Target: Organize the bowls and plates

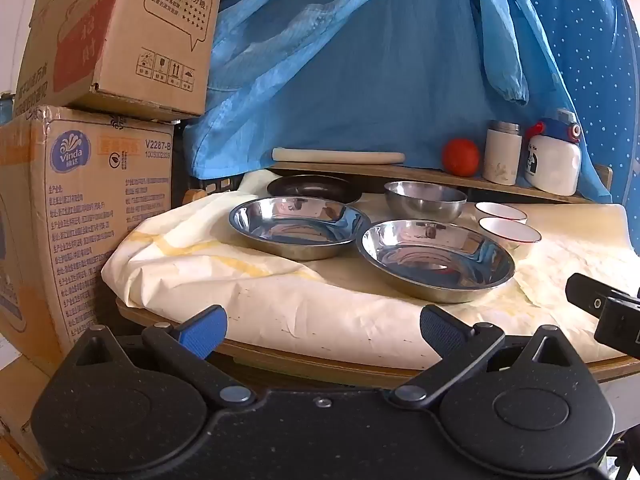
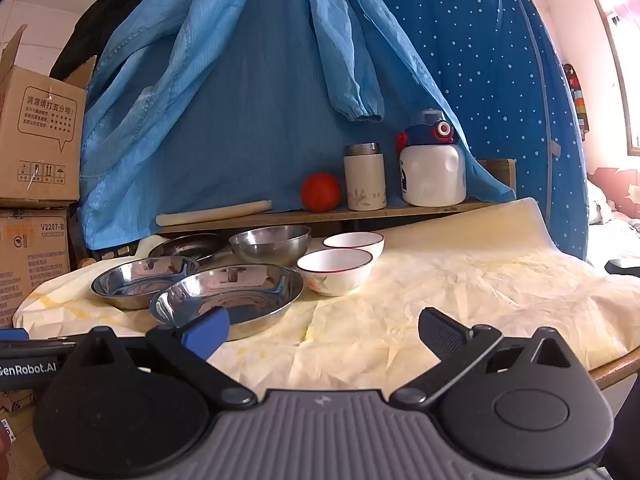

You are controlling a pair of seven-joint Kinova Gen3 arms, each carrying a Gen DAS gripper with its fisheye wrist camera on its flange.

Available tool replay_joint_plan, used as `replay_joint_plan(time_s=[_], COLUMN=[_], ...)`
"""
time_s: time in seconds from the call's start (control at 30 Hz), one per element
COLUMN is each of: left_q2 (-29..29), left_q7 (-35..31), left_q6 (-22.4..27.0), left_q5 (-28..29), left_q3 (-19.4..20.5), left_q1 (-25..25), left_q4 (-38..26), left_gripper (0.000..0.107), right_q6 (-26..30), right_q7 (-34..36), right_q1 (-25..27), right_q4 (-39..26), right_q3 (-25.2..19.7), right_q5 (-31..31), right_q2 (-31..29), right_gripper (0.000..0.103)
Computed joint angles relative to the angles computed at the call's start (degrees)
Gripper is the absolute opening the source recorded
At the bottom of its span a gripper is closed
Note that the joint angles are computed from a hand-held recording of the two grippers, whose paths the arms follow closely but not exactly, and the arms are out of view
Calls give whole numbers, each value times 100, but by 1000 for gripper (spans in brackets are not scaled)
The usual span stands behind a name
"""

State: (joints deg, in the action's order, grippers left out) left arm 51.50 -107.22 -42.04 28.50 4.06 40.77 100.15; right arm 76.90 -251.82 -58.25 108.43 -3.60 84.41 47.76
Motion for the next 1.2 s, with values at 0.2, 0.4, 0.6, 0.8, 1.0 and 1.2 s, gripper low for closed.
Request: replay_joint_plan(time_s=[0.2,0.4,0.6,0.8,1.0,1.2], left_q2=[-9,-20,-45,-45,-34,-47], left_q7=[-23,52,20,23,45,47], left_q6=[28,45,41,26,14,-6], left_q5=[9,-74,-21,-19,-63,-52], left_q3=[1,38,6,6,17,18], left_q1=[1,-41,16,18,-6,8], left_q4=[-4,4,25,33,33,59], left_gripper=[102,102,102,102,102,102], right_q6=[4,8,10,6,3,4], right_q7=[-25,-31,-34,-50,-46,-38], right_q1=[1,0,-1,1,4,-1], right_q4=[2,1,0,10,13,11], right_q3=[-4,-4,-5,-6,-10,-12], right_q5=[9,11,12,17,10,2], right_q2=[5,9,11,15,13,5], right_gripper=[103,103,103,103,103,103])
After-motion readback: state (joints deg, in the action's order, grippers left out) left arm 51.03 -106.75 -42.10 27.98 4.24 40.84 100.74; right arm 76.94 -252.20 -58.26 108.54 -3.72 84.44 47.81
